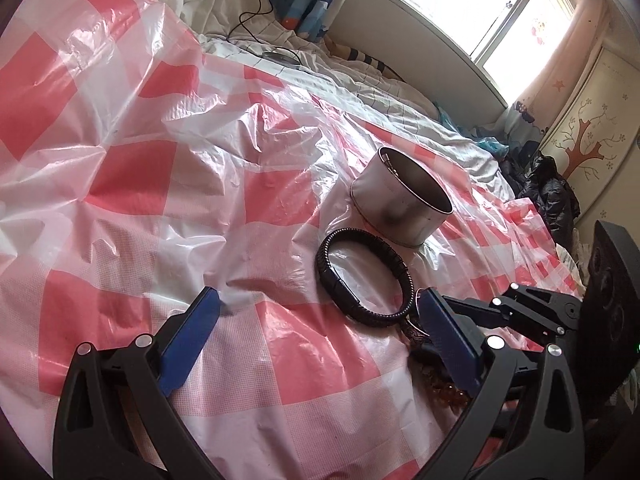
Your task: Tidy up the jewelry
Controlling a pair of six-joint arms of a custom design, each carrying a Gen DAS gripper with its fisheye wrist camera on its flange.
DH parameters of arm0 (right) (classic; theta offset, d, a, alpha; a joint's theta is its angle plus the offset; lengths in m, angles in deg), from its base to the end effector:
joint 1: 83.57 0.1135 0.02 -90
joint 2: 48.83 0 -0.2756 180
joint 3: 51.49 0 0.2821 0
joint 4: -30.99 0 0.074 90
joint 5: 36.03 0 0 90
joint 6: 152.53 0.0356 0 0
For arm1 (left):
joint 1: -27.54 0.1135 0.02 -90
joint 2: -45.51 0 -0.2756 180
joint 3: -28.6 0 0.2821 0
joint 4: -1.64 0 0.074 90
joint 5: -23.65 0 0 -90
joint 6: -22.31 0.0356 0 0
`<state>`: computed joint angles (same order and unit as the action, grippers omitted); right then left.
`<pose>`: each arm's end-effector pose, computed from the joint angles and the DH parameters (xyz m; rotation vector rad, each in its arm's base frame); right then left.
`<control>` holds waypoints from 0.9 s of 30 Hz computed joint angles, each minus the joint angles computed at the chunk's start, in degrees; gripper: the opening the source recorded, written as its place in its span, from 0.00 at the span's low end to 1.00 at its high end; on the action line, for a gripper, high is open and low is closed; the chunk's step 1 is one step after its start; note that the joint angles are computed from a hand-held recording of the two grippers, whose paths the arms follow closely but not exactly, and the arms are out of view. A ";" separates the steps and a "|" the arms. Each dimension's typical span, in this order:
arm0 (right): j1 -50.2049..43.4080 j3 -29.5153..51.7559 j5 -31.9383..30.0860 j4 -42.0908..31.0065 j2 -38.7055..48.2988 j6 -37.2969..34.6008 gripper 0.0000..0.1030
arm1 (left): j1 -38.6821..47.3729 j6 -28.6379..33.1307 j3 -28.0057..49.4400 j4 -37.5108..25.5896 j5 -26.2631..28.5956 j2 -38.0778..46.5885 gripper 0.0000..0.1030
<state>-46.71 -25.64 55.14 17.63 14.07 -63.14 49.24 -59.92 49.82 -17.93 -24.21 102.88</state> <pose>0.1520 0.1131 0.1044 -0.7838 2.3393 0.2523 0.1535 0.0354 0.0962 -0.0077 2.3223 -0.6783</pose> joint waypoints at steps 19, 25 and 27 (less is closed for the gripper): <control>-53.91 -7.20 -56.82 3.66 2.51 4.76 0.52 | -0.72 -0.29 0.05 0.60 -1.13 0.34 0.93; -32.04 -7.28 -27.37 -16.42 -26.28 -0.34 0.69 | -0.75 -0.33 -0.01 0.74 -1.15 0.36 0.93; -23.52 -6.64 -16.77 -19.78 -29.09 -1.54 0.58 | -0.70 -0.36 0.02 0.84 -1.03 0.46 0.93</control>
<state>-70.23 -32.28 38.38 -2.14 -15.02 -64.69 48.54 -60.28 49.83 -17.09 -25.25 103.34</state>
